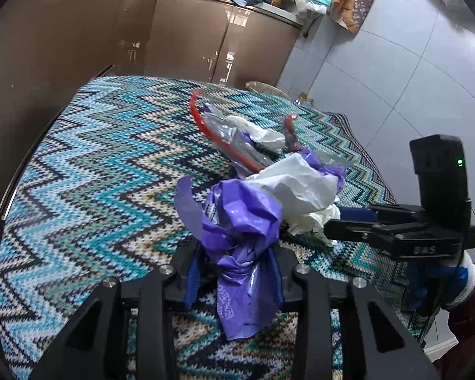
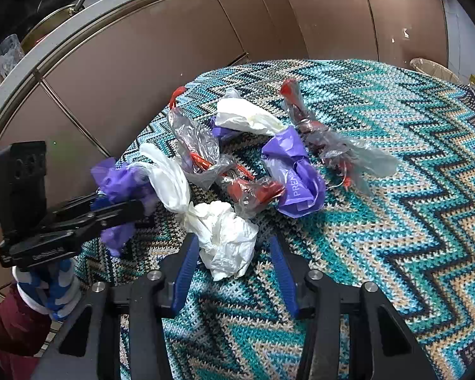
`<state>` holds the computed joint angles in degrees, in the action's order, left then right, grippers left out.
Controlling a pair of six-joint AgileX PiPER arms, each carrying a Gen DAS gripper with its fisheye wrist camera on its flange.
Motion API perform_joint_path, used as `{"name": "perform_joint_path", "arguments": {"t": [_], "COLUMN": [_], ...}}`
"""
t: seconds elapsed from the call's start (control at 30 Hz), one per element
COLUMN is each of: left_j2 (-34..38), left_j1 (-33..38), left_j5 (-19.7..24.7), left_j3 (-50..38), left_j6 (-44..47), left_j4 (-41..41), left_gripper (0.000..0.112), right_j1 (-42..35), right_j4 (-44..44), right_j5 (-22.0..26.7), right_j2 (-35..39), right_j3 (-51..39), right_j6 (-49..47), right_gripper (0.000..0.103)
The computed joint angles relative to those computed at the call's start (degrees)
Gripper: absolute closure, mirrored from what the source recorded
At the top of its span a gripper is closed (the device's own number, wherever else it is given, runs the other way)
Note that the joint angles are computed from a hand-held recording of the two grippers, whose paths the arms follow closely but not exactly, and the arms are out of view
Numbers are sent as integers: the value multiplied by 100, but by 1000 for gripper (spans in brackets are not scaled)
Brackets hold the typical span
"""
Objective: Collect trash
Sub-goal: 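Grasp a purple bag with the left tool while the right tool grasps white tissue, then carry the purple bag and white tissue over the bin and release both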
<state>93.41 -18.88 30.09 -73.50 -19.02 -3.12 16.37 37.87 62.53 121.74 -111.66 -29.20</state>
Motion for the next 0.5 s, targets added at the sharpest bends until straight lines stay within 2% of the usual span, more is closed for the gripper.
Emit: {"name": "perform_joint_path", "arguments": {"t": [0.07,0.13,0.33,0.5], "left_j2": [-102,-218,-595,-911], "left_j1": [-29,-66,-253,-685], "left_j5": [21,42,183,507], "left_j3": [54,120,253,154], "left_j6": [-157,-347,-1021,-1717], "left_j4": [161,341,993,1860], "left_gripper": [79,79,79,80], "right_j1": [14,28,-34,-218], "right_j4": [42,92,272,618], "right_j5": [-31,-116,-315,-529], "right_j2": [-5,-109,-566,-1276], "right_j3": [36,187,737,1448], "right_j6": [-28,-122,-306,-748], "right_gripper": [82,87,89,89]}}
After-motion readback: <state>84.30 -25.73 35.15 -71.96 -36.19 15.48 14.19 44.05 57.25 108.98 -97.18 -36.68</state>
